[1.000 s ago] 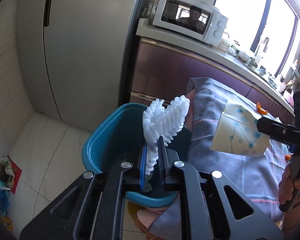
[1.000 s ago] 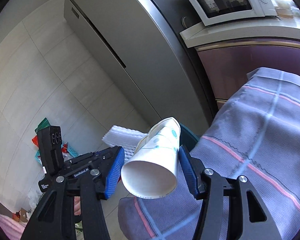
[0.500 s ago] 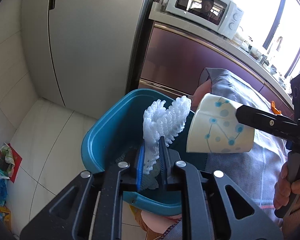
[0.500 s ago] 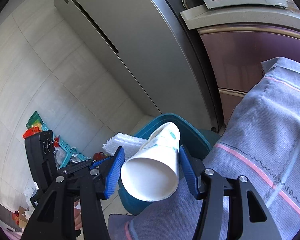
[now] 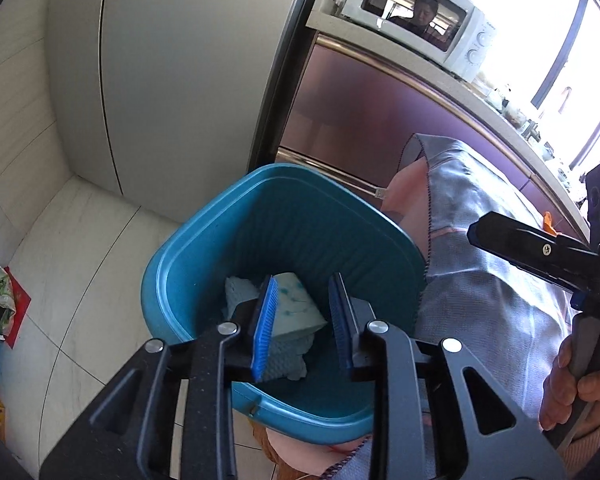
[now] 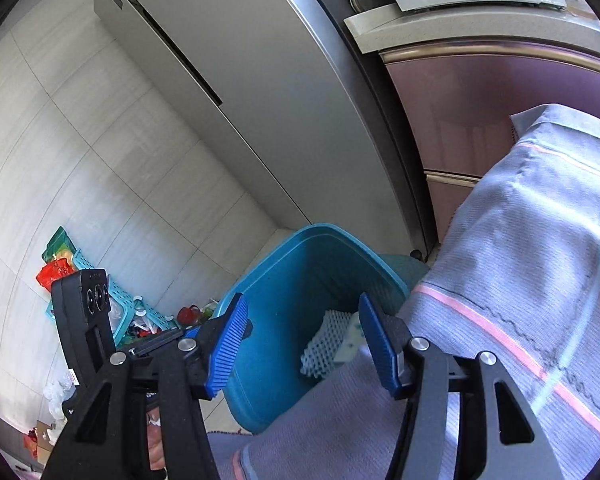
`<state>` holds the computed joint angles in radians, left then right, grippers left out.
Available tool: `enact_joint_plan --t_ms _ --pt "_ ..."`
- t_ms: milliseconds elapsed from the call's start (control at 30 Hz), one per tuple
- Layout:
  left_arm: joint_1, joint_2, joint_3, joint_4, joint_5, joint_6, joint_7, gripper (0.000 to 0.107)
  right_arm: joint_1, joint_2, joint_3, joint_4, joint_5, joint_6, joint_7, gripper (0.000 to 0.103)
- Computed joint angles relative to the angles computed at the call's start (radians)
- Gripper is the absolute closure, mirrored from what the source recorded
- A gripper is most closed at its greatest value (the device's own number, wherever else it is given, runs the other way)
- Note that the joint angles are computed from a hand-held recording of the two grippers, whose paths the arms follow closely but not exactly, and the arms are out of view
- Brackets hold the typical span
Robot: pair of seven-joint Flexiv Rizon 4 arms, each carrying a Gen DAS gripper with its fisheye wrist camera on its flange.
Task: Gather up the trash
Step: 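Move both open tools back over the table toward the snack packets, then grasp the clear green snack bag with the left tool while the right tool grasps the gold wrapper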
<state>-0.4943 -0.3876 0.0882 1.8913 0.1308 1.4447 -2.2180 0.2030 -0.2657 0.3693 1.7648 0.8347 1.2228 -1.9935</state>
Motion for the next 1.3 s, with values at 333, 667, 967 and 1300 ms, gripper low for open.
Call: enact_joint_plan --t_ms 333,667,967,1300 --pt "-0.05 0.038 0.007 -0.014 0.088 0.061 -0.001 0.071 -0.021 0.164 -0.035 0.127 0.111 0.017 -0.132 0.045" --pt "0.051 -0.038 -0.308 -0.088 -0.09 0.127 0.338 0.069 -0.012 0.426 -0.153 0.393 0.125 0.139 -0.093 0.045" --pt "0.065 -0.208 -0.577 -0.262 -0.22 0.037 0.646 0.068 -0.144 0.631 -0.137 0.673 -0.063 0.283 0.214 0.045" --pt "-0.069 -0.351 -0.628 -0.457 -0.332 -0.113 0.847 0.061 -0.281 0.772 -0.214 0.887 -0.222 0.307 0.421 0.045"
